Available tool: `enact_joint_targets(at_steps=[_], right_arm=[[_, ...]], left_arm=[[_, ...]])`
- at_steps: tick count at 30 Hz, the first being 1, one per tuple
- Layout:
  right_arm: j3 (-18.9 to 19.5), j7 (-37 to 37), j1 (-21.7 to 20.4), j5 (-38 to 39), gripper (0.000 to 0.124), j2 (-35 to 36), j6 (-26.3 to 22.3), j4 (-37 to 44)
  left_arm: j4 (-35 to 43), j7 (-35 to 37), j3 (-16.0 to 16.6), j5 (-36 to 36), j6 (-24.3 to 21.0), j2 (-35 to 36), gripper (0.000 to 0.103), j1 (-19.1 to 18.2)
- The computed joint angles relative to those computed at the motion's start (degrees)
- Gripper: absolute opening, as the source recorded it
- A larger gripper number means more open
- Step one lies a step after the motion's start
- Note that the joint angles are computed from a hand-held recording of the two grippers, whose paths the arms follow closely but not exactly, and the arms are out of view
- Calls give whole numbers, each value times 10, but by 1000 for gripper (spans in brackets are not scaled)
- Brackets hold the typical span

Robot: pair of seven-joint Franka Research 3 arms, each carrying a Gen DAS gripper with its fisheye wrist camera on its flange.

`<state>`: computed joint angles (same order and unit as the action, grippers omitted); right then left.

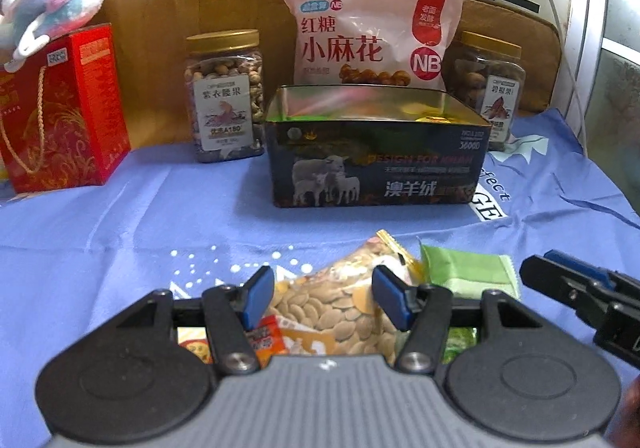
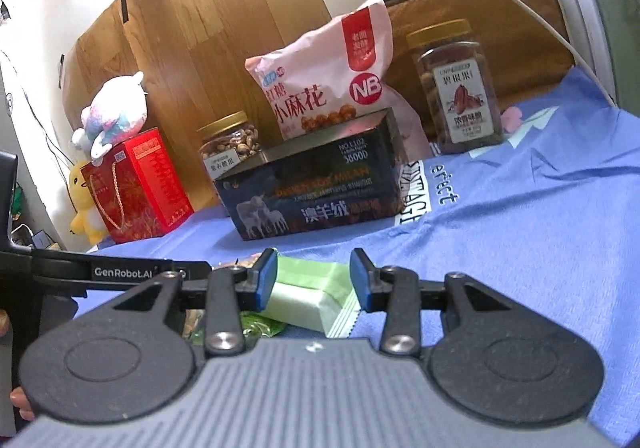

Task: Organize snacks
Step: 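Move the left tool back over the remaining snack pile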

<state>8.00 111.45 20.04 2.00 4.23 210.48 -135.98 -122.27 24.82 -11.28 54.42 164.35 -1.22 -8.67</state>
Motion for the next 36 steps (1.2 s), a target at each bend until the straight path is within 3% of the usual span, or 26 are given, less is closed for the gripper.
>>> enact_joint_targets(at_steps=[9, 17, 21, 29, 36], right_arm=[[0, 28, -9, -29, 45, 1, -2, 1], [0, 11, -1, -2, 45, 0, -3, 1], [0, -4, 4, 14, 45, -1, -4, 1], [0, 20, -7, -23, 45, -1, -18, 5], [1, 22, -12, -42, 45, -3, -31, 8]], left_arm=[[-12, -42, -2, 43, -6, -11, 55, 5], [-36, -83, -2, 78, -3, -32, 55, 20], [-62, -133, 0, 126, 18, -56, 55, 43], [-120, -267, -1, 257, 24, -112, 56, 95], [-139, -325, 17, 284, 86, -119, 56, 122]])
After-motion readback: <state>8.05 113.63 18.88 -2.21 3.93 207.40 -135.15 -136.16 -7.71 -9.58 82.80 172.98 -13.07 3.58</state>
